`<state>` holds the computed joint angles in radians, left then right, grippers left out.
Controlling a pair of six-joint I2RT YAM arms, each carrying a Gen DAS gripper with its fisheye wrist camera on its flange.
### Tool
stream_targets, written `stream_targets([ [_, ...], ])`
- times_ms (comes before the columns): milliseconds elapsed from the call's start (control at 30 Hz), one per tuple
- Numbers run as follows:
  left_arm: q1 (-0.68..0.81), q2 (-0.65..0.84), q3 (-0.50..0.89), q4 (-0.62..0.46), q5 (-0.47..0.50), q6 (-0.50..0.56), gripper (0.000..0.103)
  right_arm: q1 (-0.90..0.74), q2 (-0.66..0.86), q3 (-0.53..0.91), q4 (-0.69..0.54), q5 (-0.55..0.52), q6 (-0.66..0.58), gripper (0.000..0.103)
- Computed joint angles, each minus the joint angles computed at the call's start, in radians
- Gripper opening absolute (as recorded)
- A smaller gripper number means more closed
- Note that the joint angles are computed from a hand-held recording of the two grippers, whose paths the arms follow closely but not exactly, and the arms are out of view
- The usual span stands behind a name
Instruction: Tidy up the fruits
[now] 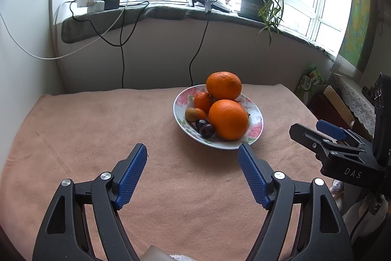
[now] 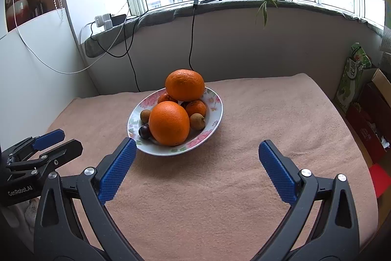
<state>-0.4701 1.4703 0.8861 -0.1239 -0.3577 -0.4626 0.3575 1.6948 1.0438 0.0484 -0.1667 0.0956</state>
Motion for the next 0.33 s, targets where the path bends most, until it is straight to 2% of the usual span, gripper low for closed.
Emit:
stream_targets([
  [333, -0.007, 0.002, -0.004, 0.005, -0.007, 0.001, 0.077, -0.001, 0.013, 0.005, -0.004, 0.006, 0.002, 0.102],
])
